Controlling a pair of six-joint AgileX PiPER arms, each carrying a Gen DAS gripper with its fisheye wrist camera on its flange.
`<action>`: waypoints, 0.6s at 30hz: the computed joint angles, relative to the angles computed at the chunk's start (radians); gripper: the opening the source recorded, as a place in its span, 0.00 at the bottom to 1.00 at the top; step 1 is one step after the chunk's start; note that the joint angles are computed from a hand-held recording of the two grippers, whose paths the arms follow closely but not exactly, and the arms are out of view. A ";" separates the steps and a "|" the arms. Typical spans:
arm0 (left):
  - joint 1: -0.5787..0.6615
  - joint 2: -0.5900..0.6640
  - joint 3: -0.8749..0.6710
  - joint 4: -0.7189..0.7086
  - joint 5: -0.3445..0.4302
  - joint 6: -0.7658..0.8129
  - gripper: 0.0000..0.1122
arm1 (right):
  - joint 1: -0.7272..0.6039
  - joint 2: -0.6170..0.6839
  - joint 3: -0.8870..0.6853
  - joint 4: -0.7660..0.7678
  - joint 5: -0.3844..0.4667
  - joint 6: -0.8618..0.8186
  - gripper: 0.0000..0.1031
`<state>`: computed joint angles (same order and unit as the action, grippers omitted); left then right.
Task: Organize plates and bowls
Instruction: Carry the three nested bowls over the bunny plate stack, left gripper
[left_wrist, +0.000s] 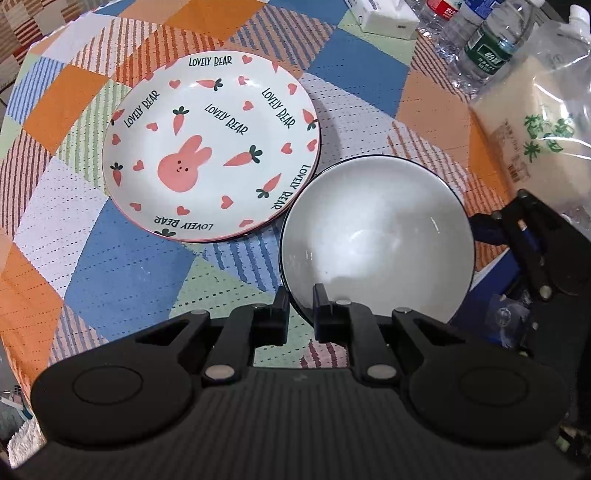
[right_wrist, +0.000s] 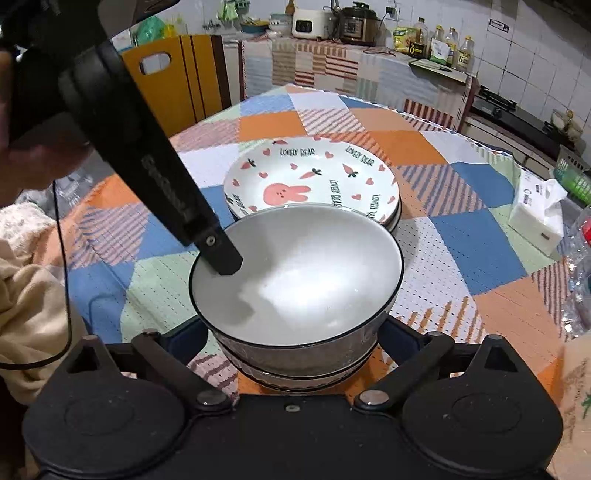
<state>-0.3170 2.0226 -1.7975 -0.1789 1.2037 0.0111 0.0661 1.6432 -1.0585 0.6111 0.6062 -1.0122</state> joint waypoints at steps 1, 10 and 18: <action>-0.004 -0.003 0.010 0.007 -0.012 -0.004 0.10 | 0.012 -0.004 0.000 -0.028 -0.008 0.028 0.97; -0.021 -0.035 0.078 0.032 -0.085 -0.017 0.11 | 0.040 -0.016 -0.002 -0.116 -0.020 0.122 0.98; 0.027 -0.162 0.245 0.000 -0.262 -0.018 0.36 | -0.108 -0.091 0.074 0.202 0.082 -0.167 0.98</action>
